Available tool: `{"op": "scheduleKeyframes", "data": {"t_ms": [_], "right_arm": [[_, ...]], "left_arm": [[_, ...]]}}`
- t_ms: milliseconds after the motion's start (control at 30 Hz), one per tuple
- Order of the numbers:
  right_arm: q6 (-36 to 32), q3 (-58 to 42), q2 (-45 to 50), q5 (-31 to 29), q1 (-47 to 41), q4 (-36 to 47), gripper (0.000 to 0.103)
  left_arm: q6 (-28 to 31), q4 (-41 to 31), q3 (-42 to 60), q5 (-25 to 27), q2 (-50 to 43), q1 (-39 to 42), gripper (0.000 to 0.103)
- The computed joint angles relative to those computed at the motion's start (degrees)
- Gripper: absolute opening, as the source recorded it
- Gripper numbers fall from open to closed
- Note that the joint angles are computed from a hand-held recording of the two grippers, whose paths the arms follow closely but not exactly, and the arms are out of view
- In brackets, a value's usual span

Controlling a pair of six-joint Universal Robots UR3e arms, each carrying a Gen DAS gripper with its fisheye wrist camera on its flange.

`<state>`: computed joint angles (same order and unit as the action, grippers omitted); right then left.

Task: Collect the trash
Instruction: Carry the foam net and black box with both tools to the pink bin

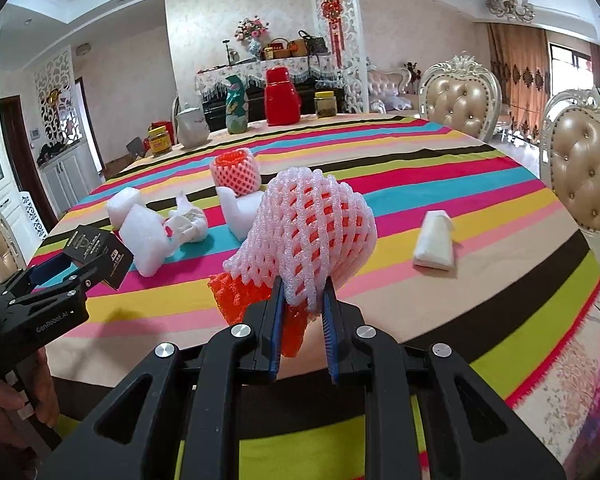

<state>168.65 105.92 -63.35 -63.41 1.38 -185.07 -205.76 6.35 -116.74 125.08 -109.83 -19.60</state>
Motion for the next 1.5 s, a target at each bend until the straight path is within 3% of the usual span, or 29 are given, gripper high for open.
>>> {"op": "scheduleKeyframes", "data": {"t_ms": [533, 833, 1500], "right_arm": [[-1.3, 12.6, -6.8, 4.7, -10.3, -5.5, 0.018], [-3.1, 22.1, -11.9, 9.8, -20.3, -10.3, 0.018], [-4.4, 32.3, -17.4, 18.4, -41.9, -15.2, 0.018]], "left_arm": [[0.8, -4.5, 9.6, 1.3, -5.9, -7.0, 0.083], [3.0, -6.3, 16.6, 1.5, -10.3, -11.9, 0.083], [10.2, -16.5, 45.9, -4.7, -26.8, -19.8, 0.083]]}}
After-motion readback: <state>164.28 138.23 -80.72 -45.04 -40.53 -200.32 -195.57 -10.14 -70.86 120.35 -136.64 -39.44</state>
